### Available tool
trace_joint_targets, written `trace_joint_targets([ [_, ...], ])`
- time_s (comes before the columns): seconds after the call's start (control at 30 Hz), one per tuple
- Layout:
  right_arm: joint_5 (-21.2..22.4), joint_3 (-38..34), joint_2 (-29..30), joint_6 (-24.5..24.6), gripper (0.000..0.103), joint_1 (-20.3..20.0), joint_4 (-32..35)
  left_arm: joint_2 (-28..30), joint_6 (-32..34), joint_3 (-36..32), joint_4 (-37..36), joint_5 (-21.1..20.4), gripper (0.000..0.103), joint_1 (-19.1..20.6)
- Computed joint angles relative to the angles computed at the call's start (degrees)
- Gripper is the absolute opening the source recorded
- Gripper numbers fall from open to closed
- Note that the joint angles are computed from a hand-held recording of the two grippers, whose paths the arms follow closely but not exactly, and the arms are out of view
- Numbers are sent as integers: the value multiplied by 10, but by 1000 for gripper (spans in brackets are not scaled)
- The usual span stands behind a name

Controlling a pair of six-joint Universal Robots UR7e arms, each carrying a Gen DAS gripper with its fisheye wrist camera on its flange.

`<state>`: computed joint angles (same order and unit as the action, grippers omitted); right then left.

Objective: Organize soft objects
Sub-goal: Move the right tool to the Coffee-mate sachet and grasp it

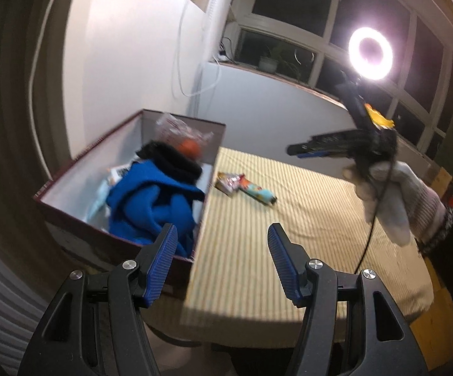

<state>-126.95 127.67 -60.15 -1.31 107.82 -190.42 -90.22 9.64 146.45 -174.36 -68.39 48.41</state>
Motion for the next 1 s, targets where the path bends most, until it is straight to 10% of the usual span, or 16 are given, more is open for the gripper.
trace_joint_targets([
  [1.0,40,-196,148,-28,13,-69,172,-22,-7,-7,16,9,59,16],
])
